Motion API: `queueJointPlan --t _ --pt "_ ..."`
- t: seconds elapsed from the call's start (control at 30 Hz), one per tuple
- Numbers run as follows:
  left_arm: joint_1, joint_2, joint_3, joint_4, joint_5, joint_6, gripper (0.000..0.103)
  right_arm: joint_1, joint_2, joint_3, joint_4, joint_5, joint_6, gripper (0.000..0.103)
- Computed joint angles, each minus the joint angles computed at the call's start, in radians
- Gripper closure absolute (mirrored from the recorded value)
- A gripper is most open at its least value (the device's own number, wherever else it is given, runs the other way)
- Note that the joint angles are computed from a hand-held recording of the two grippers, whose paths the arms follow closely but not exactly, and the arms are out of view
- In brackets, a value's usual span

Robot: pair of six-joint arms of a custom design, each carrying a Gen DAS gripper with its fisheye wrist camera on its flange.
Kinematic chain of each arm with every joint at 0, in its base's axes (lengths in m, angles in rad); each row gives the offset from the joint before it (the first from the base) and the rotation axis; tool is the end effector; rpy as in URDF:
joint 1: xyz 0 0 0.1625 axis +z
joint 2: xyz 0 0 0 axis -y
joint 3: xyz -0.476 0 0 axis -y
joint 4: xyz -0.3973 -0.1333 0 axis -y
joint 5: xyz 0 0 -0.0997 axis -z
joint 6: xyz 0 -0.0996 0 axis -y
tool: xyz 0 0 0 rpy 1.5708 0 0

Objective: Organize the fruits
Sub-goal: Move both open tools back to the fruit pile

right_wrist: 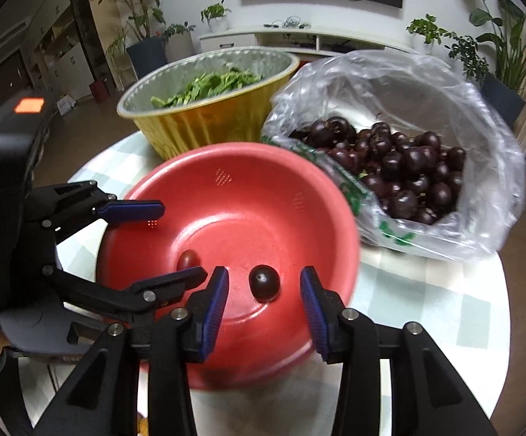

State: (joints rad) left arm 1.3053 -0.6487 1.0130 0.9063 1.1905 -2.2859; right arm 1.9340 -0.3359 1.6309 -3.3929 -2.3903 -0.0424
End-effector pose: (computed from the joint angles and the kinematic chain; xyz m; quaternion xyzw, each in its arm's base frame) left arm -0.0148 -0.7034 0.1907 0.4923 0.8374 -0.0861 0.2215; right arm 0.2974 -0.6122 -0.0715 0.0767 -0.8883 0.2973 0.3415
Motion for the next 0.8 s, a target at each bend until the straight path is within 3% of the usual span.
queueJointPlan --t 0.13,0.23,0.3,0.43,0.5,0.63,0.8 --pt "0.005 -0.064 0.042 -0.009 0.04 -0.021 0.029 0.029 -0.031 0.078 -0.111 0.008 -0.004 0.057" --pt "0.012 -0.125 0.084 -0.007 0.085 -0.048 0.027 0.062 -0.049 0.163 -0.256 0.044 -0.004 0.047" --pt "0.025 -0.182 0.133 -0.006 0.134 -0.062 0.014 0.084 -0.048 0.202 -0.327 0.057 -0.004 0.038" --pt "0.056 -0.277 0.228 0.009 0.207 -0.089 0.0 0.128 -0.024 0.281 -0.424 0.078 0.026 0.031" --pt "0.073 -0.341 0.31 -0.025 0.232 -0.06 0.0 0.145 -0.01 0.312 -0.426 0.086 0.071 0.028" --pt "0.086 -0.474 0.505 -0.134 0.207 0.04 0.0 0.163 0.02 0.362 -0.419 0.106 0.157 0.025" --pt "0.112 -0.546 0.644 -0.112 0.145 0.068 0.0 0.18 0.061 0.389 -0.422 0.13 0.242 0.024"
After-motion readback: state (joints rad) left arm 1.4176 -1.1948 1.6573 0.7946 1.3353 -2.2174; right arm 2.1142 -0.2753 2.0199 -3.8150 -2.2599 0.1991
